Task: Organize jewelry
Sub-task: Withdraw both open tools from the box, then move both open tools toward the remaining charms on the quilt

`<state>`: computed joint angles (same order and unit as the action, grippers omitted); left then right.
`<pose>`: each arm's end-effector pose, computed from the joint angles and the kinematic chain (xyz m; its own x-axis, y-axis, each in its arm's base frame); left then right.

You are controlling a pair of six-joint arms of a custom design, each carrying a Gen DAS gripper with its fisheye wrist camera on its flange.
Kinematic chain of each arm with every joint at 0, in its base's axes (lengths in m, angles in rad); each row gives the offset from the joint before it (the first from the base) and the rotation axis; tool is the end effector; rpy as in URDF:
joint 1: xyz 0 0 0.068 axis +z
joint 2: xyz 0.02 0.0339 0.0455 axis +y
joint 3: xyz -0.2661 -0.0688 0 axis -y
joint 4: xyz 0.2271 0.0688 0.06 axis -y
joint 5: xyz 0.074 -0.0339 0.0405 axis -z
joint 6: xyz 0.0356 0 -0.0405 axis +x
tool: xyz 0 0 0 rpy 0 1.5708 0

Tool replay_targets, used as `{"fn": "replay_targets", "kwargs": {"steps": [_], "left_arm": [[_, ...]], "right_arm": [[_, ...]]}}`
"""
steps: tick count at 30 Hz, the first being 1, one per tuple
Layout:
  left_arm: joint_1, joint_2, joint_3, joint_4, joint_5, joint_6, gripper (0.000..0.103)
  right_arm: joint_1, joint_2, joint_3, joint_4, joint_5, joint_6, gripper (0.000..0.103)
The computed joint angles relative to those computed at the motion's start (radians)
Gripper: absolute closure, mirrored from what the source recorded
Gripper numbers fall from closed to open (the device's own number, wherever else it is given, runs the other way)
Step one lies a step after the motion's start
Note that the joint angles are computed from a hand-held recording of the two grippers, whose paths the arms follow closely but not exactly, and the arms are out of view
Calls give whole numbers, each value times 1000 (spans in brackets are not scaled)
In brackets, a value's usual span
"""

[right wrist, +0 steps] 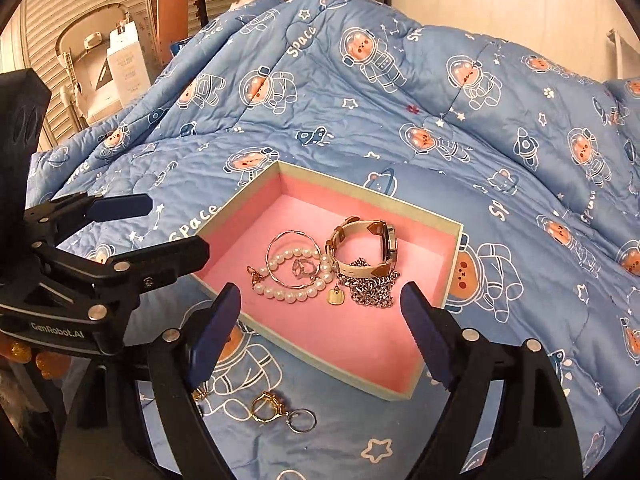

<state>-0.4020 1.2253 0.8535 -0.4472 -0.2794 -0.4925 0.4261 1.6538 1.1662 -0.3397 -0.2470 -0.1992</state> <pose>0.2221 -0.0838 0.2582 -0.6882 -0.2013 -0.6970 -0.1392 0.9795 -0.1454 0.3099 0.1502 0.2454 -0.5479 -0.4594 -0.6991 -0.6732 0.7382 0.0425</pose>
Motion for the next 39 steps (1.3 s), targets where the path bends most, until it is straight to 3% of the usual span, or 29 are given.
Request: {"fn": "replay_targets", "kwargs": {"steps": [7, 12, 26, 31, 39], "left_arm": [[-122, -138, -110, -49, -113, -133, 7], [-250, -184, -167, -96, -224, -168, 7], [-525, -135, -243, -161, -364, -412, 7], [-593, -79, -236, -183, -397, -475, 8], [-550, -56, -263, -46, -250, -404, 40]], "right_arm": [[-6, -146, -179, 90, 34, 40, 22], [-77, -196, -252, 92, -51, 86, 22], [-182, -259, -435, 135, -95, -8, 22], [-152, -280, -492, 158, -71, -45, 28], [-135, -270, -502, 153, -83, -50, 33]]}}
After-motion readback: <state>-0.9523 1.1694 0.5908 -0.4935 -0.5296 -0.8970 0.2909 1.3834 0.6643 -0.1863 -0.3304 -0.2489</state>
